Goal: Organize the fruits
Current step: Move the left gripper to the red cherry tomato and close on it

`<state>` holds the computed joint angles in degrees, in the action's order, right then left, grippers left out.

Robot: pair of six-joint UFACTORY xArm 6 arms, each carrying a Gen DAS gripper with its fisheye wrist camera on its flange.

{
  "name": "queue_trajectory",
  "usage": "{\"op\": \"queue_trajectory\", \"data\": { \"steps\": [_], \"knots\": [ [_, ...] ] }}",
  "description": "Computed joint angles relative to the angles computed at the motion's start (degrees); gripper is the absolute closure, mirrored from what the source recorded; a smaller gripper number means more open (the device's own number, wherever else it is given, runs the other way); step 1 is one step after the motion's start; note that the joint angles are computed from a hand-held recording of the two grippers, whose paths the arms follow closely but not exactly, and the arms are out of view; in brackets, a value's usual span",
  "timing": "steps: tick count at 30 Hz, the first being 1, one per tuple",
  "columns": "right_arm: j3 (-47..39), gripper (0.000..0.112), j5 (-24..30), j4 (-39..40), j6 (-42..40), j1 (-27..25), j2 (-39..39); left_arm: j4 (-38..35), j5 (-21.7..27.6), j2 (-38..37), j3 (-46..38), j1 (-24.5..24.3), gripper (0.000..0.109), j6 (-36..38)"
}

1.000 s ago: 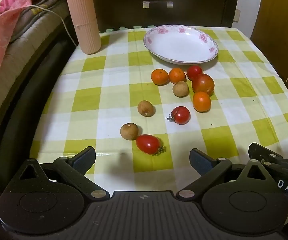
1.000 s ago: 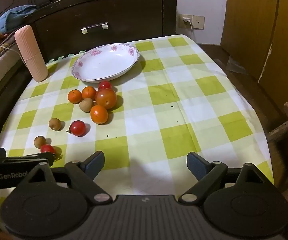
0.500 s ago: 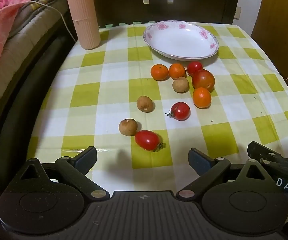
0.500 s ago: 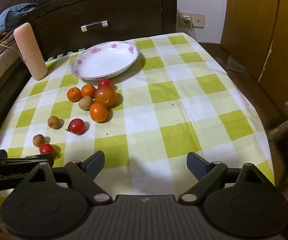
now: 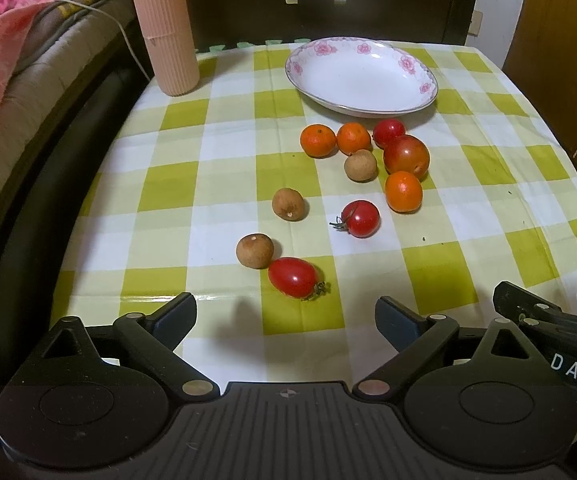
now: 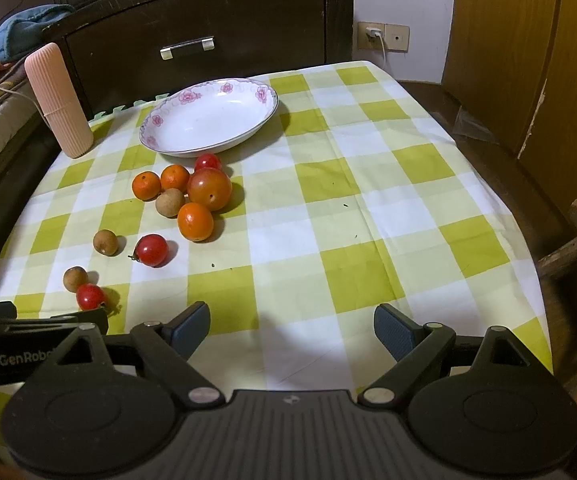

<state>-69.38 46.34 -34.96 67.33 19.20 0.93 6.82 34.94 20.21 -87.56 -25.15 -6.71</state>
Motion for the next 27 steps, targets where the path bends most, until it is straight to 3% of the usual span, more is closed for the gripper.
{"op": "queue_trajectory", "data": {
  "steps": [21, 27],
  "knots": [
    [-0.5, 0.025, -0.3, 1.7, -1.7, -0.2, 0.7, -2.0, 1.6, 0.8, -1.1, 0.3, 0.016, 1.2],
    [-1.3, 0.030, -1.0, 3.1, -3.9, -0.2, 1.6, -1.4, 1.1, 0.8, -0.9, 0.4, 0.018, 0.6]
  ]
}}
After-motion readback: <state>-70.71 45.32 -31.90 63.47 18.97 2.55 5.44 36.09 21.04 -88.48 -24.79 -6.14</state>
